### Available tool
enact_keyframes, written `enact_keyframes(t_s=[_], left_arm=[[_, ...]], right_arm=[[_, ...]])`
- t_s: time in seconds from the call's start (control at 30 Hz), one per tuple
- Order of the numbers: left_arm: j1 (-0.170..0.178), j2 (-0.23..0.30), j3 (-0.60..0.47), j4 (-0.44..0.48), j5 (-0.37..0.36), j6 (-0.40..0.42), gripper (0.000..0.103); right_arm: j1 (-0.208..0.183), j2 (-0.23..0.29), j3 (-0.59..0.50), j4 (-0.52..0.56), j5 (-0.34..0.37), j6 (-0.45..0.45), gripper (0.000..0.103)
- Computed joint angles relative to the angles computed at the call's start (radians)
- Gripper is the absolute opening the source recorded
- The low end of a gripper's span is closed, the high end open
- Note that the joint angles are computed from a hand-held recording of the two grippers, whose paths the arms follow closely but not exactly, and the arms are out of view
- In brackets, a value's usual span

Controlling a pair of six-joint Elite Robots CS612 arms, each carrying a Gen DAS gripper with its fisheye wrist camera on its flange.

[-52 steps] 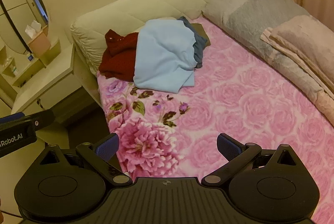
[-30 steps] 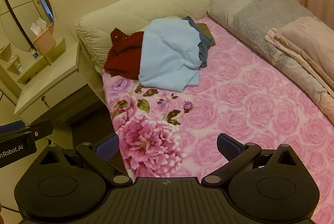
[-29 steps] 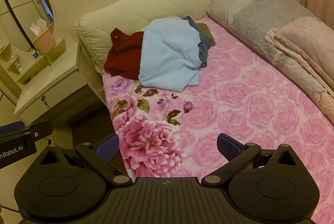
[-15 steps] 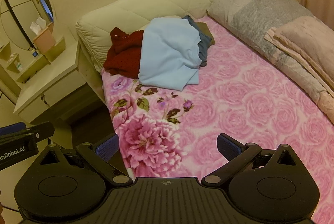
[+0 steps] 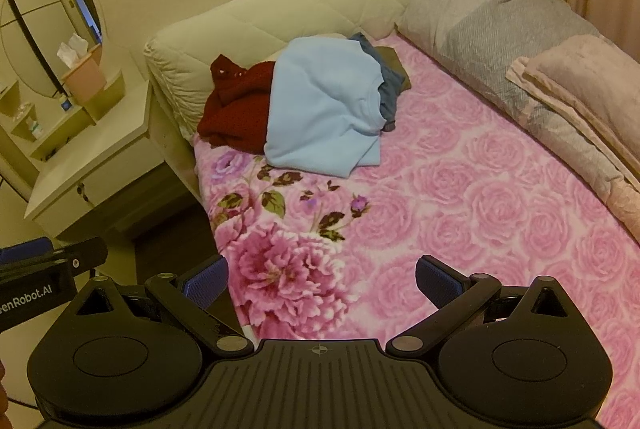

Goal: Fold clothes

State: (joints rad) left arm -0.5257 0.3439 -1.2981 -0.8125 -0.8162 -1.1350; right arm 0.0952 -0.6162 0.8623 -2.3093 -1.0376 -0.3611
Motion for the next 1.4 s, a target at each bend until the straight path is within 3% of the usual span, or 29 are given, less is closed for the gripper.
enact_keyframes(t_s=[1.0,1.2,1.4], left_arm=[[0.024,-0.026,0.048,-0.037,-0.034,0.042,0.064],[0.047,-0.014,0.046,-0.084,-0.087,0.087,0.064],[0.082,-0.006,0.076,-0.214,-0.152,0.234,0.064]], right_arm=[[0.003,0.010,-0.009,-0.017,-0.018,0.030,0.102],[0.005,0.036,-0.040,0.007,-0.029,0.049,0.102],[0.010,0.096,-0.139,0.028,-0.060,0.127,0.102]])
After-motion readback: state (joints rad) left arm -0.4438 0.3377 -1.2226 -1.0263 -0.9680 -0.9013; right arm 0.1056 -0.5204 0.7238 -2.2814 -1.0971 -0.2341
